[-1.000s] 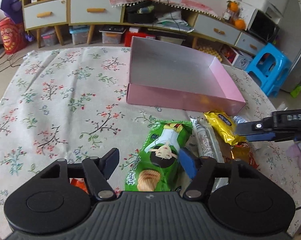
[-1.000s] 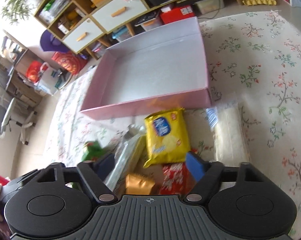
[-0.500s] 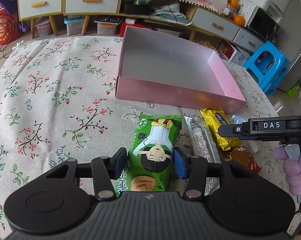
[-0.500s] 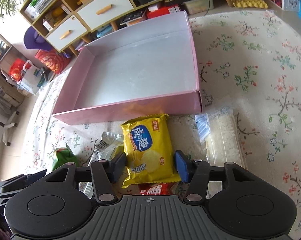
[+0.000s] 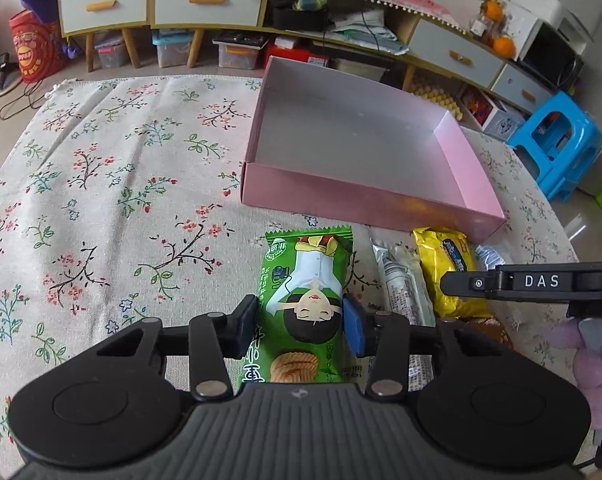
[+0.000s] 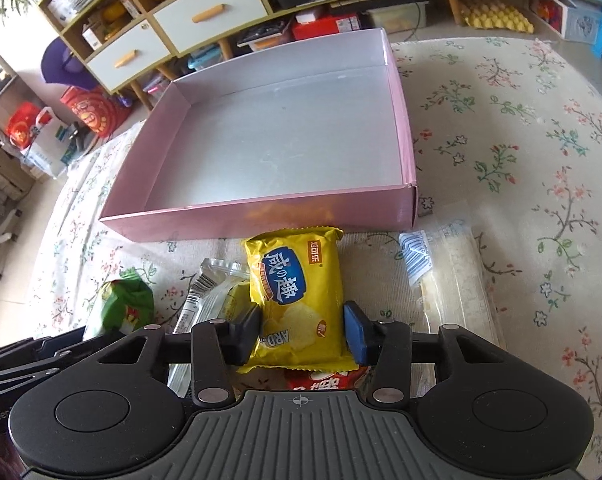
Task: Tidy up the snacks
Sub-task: 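Carry green bag with left tool while right tool carries yellow bag over pink box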
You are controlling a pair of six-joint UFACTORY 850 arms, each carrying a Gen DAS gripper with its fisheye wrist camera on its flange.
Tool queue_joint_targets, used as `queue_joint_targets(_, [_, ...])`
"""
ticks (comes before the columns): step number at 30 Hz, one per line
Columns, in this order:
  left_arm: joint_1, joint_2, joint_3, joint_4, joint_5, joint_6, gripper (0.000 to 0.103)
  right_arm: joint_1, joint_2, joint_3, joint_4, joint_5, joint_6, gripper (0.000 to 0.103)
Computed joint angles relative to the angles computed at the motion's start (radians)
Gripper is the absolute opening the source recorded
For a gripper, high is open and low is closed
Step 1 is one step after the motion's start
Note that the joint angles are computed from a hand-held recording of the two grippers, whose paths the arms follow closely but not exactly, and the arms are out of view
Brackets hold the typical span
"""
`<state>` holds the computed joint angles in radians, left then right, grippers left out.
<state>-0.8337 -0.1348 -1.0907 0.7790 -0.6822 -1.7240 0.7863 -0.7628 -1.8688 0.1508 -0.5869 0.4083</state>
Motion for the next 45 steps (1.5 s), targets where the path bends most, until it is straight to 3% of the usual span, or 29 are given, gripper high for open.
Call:
queue_joint_targets(7, [-0.013,0.024,-0.013,0.071,-0.032,-0.074,0.041,-0.023,0.030,-0.001,0.155,-0.016,-0.087,0.044])
queue_joint_targets(13, [0.014,-0.019,-0.084,0.137,-0.061,-0.026,0.041,-0.035,0.046,-0.004,0.261,0.032,-0.156,0.044])
queue_joint_targets(24, [0.071,-0.138,-0.127,0.399,-0.040,-0.174,0.041,-0.056,-0.063,-0.133,0.135,0.161,-0.090,0.044])
queue_joint_targets(29, [0.065,-0.170,-0.135,0.447,-0.087,-0.167,0.041,-0.056,-0.114,-0.170,0.077,0.165,-0.063,0.044])
queue_joint_targets(37, [0.051,-0.175,-0.149,0.361,-0.128,-0.064,0.041,-0.051,-0.149,-0.211,-0.005,0.109,-0.018,0.044])
queue_joint_targets(45, [0.042,-0.170,-0.178,0.177,-0.150,0.068,0.041,-0.048,-0.172,-0.274,-0.027,-0.006,-0.002,0.044])
